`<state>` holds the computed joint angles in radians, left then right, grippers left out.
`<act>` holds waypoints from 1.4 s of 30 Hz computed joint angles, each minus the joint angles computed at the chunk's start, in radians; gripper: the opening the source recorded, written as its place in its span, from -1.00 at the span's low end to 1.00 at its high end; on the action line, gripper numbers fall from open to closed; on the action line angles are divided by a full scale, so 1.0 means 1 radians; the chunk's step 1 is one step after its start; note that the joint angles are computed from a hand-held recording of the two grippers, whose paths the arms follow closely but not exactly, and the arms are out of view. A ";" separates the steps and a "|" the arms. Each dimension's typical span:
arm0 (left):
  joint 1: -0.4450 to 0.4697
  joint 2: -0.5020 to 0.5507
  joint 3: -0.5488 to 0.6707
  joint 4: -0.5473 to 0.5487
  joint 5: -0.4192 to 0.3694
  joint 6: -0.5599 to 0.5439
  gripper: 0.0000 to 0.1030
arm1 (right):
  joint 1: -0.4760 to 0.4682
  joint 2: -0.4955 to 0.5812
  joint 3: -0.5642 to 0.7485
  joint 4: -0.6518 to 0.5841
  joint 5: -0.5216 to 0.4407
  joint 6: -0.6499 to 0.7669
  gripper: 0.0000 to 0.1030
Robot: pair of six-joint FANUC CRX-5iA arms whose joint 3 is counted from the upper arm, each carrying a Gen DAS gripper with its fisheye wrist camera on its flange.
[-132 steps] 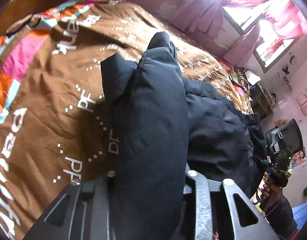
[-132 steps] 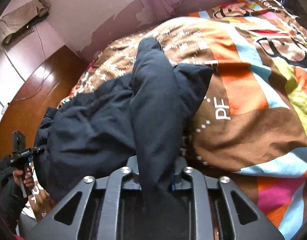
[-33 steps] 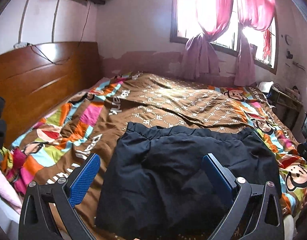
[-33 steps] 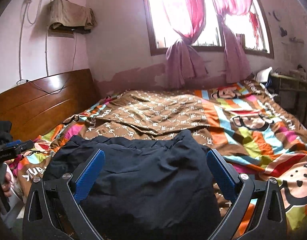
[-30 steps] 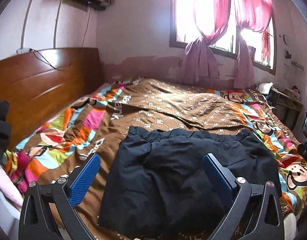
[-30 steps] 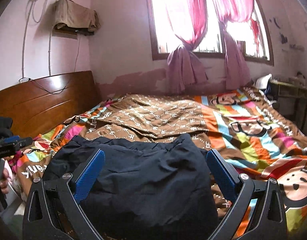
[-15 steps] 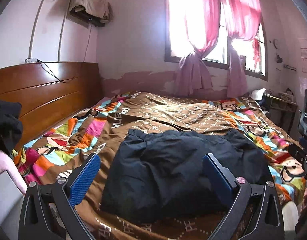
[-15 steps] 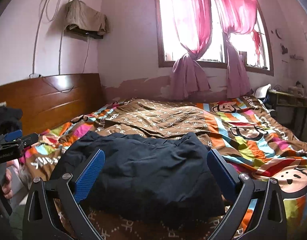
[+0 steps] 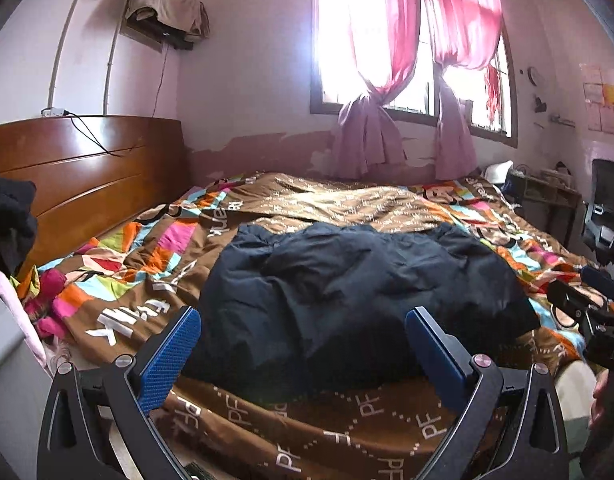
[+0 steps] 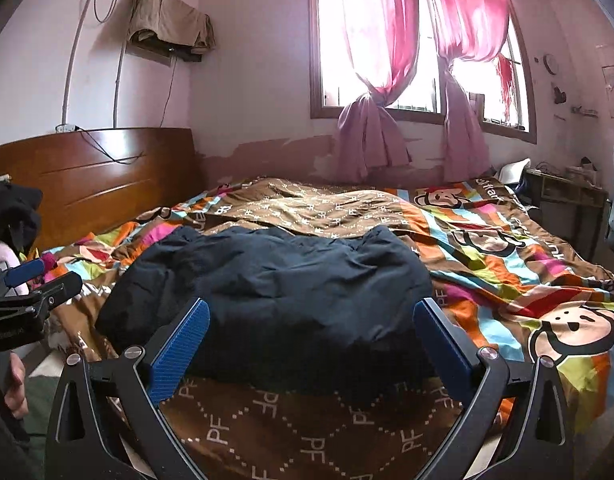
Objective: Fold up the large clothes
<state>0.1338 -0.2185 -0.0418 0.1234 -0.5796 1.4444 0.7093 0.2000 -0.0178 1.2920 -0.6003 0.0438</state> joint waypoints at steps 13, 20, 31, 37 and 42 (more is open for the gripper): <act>-0.015 0.031 0.023 -0.065 -0.068 0.053 1.00 | 0.017 0.033 0.022 -0.151 0.029 0.143 0.96; -0.020 0.036 0.026 -0.081 -0.073 0.063 1.00 | 0.012 0.035 0.018 -0.152 0.041 0.128 0.95; -0.019 0.041 0.027 -0.074 -0.077 0.052 1.00 | 0.012 0.038 0.021 -0.152 0.038 0.120 0.96; -0.021 0.041 0.029 -0.079 -0.078 0.058 1.00 | 0.009 0.036 0.016 -0.143 0.044 0.110 0.95; -0.021 0.042 0.029 -0.079 -0.078 0.059 1.00 | 0.009 0.036 0.015 -0.144 0.044 0.109 0.96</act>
